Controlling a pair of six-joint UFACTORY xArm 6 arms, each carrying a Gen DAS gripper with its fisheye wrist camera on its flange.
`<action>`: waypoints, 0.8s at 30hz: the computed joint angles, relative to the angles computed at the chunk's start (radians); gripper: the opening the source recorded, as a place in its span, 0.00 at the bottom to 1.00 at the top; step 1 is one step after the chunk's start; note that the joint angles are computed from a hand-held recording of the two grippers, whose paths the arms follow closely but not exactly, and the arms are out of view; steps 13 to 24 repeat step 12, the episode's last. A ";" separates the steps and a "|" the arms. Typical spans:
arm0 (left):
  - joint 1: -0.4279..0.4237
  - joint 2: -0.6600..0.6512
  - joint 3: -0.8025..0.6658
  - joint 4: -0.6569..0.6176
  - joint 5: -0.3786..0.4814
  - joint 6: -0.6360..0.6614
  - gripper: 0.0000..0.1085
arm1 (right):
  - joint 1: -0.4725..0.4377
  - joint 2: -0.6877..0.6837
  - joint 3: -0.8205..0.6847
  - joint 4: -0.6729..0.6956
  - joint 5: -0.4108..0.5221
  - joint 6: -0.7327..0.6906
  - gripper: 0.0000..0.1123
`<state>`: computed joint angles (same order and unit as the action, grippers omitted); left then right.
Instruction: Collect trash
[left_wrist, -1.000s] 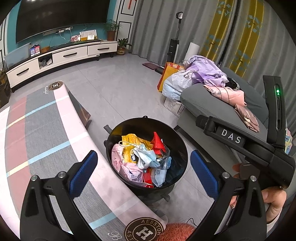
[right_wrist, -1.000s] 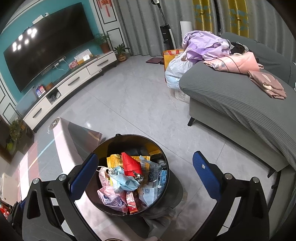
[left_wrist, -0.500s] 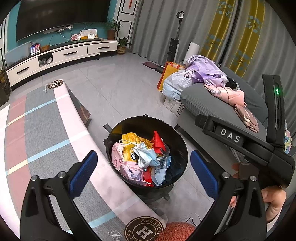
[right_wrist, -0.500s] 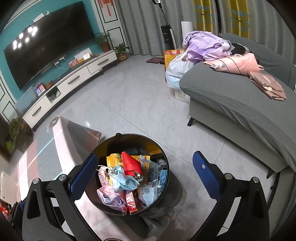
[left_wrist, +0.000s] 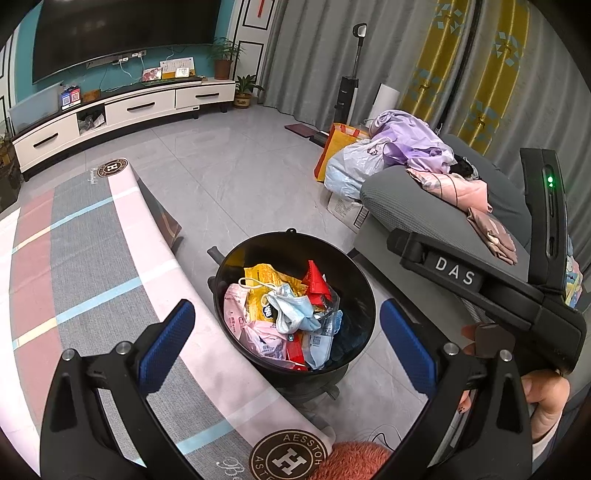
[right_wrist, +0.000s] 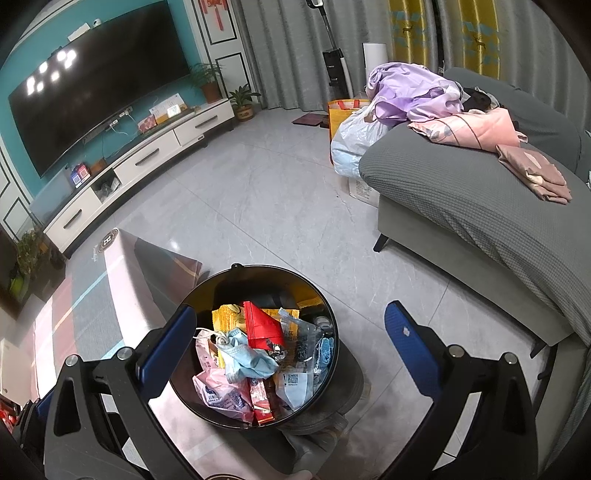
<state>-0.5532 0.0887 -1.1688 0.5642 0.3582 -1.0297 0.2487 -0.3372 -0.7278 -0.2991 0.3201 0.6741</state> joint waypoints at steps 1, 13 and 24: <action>0.000 0.000 -0.001 0.003 0.000 -0.003 0.92 | 0.000 0.000 0.000 0.000 0.000 0.000 0.89; 0.003 -0.006 0.012 0.002 -0.010 -0.006 0.92 | 0.002 0.003 -0.004 -0.003 0.003 0.001 0.89; 0.003 -0.006 0.012 0.002 -0.010 -0.006 0.92 | 0.002 0.003 -0.004 -0.003 0.003 0.001 0.89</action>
